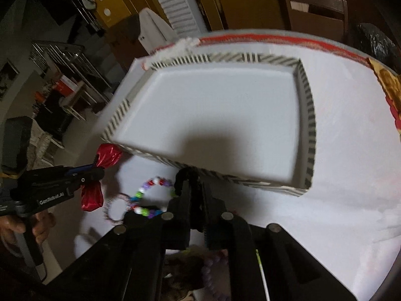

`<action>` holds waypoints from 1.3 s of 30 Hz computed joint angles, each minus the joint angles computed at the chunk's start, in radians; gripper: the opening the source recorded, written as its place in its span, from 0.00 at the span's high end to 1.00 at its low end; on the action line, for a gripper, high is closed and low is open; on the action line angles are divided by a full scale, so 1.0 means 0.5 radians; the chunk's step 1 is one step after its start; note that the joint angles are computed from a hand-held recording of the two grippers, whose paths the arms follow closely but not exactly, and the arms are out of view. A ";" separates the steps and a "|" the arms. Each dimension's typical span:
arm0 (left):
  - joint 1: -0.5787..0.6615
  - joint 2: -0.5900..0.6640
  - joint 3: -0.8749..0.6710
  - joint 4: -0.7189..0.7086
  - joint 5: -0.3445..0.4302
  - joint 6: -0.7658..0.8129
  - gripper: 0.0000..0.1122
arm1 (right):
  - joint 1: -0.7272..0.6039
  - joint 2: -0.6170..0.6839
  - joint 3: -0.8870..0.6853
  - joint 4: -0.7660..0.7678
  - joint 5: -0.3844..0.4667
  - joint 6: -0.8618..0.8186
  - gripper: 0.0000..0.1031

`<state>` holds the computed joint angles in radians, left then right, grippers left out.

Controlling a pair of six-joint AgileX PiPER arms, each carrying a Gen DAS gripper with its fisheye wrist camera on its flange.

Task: Organize jewelry
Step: 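Grasp the red bow with the left tool while the right tool grasps the black scrunchie, then carry both items into the tray and open both tools to release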

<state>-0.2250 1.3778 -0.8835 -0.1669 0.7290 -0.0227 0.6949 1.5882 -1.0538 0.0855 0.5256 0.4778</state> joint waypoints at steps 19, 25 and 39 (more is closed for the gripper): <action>-0.061 0.803 -0.777 0.412 0.067 -0.366 0.91 | -0.198 0.661 -0.777 0.419 0.147 -0.294 0.93; -0.059 0.976 -0.880 0.390 0.099 -0.395 0.90 | -0.231 0.884 -0.881 0.481 0.223 -0.290 0.92; -0.079 0.804 -0.756 0.479 -0.003 -0.523 0.81 | -0.196 0.629 -0.651 0.275 0.210 -0.118 0.54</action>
<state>-0.2645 1.7798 -1.2616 0.0728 0.7276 -0.2841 0.5972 1.9030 -1.3793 0.2231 0.6305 0.4187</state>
